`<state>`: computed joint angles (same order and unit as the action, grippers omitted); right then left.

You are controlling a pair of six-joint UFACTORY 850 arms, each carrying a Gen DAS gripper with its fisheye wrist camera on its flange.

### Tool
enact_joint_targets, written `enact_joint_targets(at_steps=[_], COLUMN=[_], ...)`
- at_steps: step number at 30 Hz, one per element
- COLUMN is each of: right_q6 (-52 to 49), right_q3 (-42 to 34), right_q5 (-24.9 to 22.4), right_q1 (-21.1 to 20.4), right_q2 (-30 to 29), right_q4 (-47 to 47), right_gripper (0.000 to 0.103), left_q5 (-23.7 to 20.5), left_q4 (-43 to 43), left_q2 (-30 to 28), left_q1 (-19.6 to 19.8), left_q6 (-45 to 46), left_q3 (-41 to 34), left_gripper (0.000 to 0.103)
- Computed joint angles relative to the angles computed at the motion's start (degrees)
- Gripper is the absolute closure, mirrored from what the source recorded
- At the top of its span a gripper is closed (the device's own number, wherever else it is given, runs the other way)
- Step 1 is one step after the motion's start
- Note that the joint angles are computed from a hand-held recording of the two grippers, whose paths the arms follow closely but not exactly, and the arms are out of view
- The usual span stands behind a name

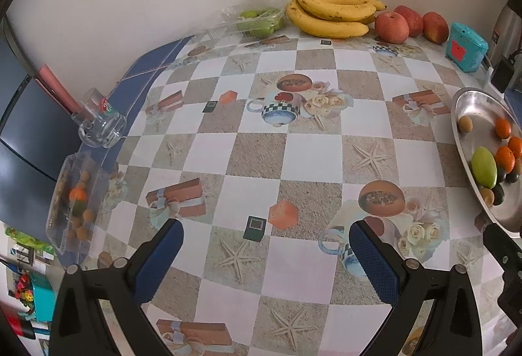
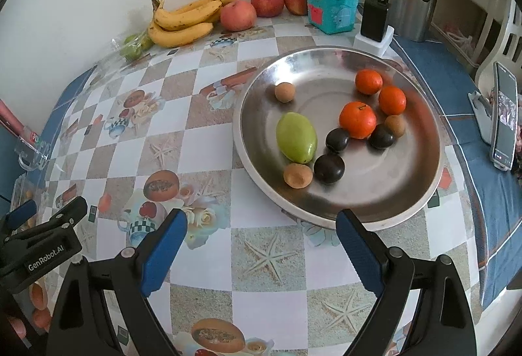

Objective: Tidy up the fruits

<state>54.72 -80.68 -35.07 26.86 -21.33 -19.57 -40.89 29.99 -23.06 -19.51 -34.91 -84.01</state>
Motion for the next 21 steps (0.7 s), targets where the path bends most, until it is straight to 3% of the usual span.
enact_joint_targets(at_steps=[21], right_q6=[-1.9], right_q3=[-0.5], right_q5=[-0.1], right_q1=[-0.2], right_q2=[-0.6], right_q4=[2.3], right_gripper=[0.01], left_q5=[1.0], left_q4=[-4.6], left_q2=[0.2], left_q1=[0.6], left_q6=[4.1], left_q3=[-0.2], left_gripper=[0.0])
